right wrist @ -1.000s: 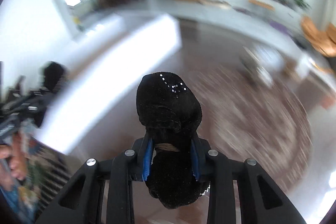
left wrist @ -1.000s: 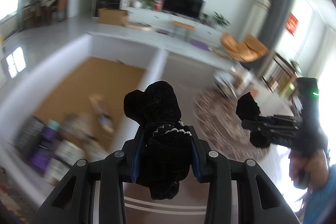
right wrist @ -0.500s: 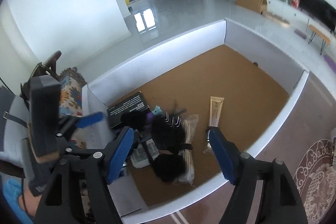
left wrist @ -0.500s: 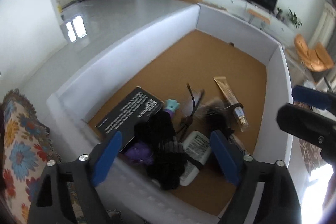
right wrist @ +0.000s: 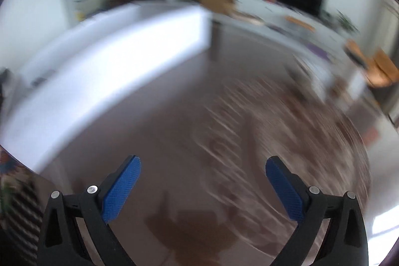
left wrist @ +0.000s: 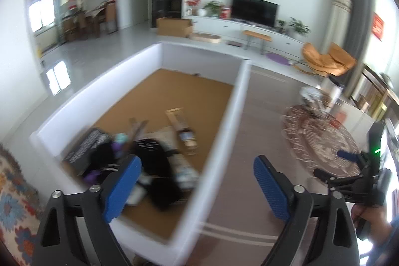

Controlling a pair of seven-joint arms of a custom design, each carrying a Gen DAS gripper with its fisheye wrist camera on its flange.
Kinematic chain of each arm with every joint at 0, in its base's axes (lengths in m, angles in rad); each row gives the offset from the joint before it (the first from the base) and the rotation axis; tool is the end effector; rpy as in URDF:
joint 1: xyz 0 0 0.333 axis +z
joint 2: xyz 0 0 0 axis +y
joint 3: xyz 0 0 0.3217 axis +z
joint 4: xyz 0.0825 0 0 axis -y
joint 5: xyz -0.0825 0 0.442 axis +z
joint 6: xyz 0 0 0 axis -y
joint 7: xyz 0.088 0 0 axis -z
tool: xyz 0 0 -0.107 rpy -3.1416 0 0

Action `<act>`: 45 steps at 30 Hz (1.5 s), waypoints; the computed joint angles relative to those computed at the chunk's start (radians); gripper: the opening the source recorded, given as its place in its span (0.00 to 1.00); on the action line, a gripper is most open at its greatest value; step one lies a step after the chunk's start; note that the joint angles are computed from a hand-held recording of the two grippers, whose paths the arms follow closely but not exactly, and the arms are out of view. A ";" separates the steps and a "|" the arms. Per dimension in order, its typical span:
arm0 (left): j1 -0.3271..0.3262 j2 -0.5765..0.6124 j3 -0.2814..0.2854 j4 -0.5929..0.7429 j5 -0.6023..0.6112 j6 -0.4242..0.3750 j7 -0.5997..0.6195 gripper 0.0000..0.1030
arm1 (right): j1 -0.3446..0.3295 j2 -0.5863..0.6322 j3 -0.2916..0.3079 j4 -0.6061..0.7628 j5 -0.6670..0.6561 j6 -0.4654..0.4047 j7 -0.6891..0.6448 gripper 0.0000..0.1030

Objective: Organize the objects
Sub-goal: 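Carry the pouch and cloth bundle into the white box and open both tools, then grasp the rhinestone bow hair clip with the right tool and lift it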

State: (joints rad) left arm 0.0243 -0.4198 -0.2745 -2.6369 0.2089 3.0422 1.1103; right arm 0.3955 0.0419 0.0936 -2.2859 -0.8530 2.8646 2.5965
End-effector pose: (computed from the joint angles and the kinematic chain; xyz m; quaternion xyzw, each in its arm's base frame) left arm 0.4668 -0.1369 0.4415 -0.6437 0.6526 -0.3065 0.2565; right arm 0.5023 0.3145 0.3469 -0.7411 0.5888 -0.2196 0.2361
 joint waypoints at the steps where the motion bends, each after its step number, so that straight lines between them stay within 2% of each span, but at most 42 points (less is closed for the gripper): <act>1: 0.003 0.007 -0.022 0.008 0.007 0.003 -0.011 0.92 | -0.013 -0.026 -0.015 -0.046 -0.015 -0.004 0.031 0.98; 4: -0.001 0.038 -0.067 0.037 0.028 0.004 -0.036 0.92 | -0.074 -0.100 -0.028 -0.156 -0.079 0.000 0.126 0.98; 8: -0.002 0.093 -0.112 0.086 0.078 -0.016 -0.082 0.92 | -0.157 -0.183 -0.011 -0.254 -0.099 0.023 0.165 0.98; 12: -0.010 0.140 -0.135 0.126 0.145 -0.030 -0.147 0.92 | -0.214 -0.189 0.023 -0.282 -0.106 0.050 0.187 0.98; 14: -0.028 0.172 -0.125 0.146 0.170 -0.034 -0.162 0.92 | -0.230 -0.201 0.027 -0.300 -0.094 0.071 0.180 0.98; 16: -0.055 0.211 -0.105 0.163 0.184 -0.039 -0.168 0.92 | -0.259 -0.196 0.045 -0.296 -0.138 0.087 0.212 0.98; 18: -0.088 0.263 -0.080 0.185 0.189 -0.059 -0.160 0.92 | -0.261 -0.179 0.046 -0.288 -0.132 0.092 0.199 0.98; 22: -0.117 0.382 -0.060 0.244 0.279 -0.113 -0.217 0.92 | -0.256 -0.175 0.045 -0.287 -0.115 0.088 0.176 0.98; 25: -0.147 0.428 -0.025 0.273 0.359 -0.130 -0.275 0.92 | -0.256 -0.148 0.036 -0.263 -0.115 0.099 0.154 0.98; 28: -0.177 0.452 0.019 0.283 0.388 -0.122 -0.293 0.92 | -0.244 -0.096 0.010 -0.214 -0.066 0.109 0.073 0.99; 32: -0.212 0.464 0.066 0.270 0.381 -0.092 -0.293 0.92 | -0.218 0.015 -0.035 -0.092 0.117 0.098 -0.138 1.00; 34: -0.221 0.463 0.078 0.262 0.372 -0.081 -0.286 0.92 | -0.217 0.082 -0.039 -0.003 0.259 0.058 -0.277 1.00; 37: -0.229 0.458 0.090 0.248 0.376 -0.064 -0.278 0.92 | -0.216 0.165 -0.042 0.116 0.390 -0.002 -0.403 1.00; 38: -0.231 0.455 0.096 0.244 0.414 -0.058 -0.303 0.92 | -0.215 0.194 -0.044 0.161 0.426 -0.029 -0.436 1.00; 42: -0.229 0.455 0.109 0.234 0.485 -0.026 -0.352 0.92 | -0.197 0.299 -0.066 0.329 0.529 -0.123 -0.523 1.00; 45: -0.222 0.449 0.110 0.223 0.487 -0.003 -0.353 0.92 | -0.163 0.372 -0.103 0.445 0.570 -0.182 -0.530 1.00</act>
State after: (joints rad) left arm -0.1976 0.0293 -0.1646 -2.4138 0.6962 3.0395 0.7572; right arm 0.2321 0.4137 -0.0098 -1.8407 -0.2827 2.6831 2.0665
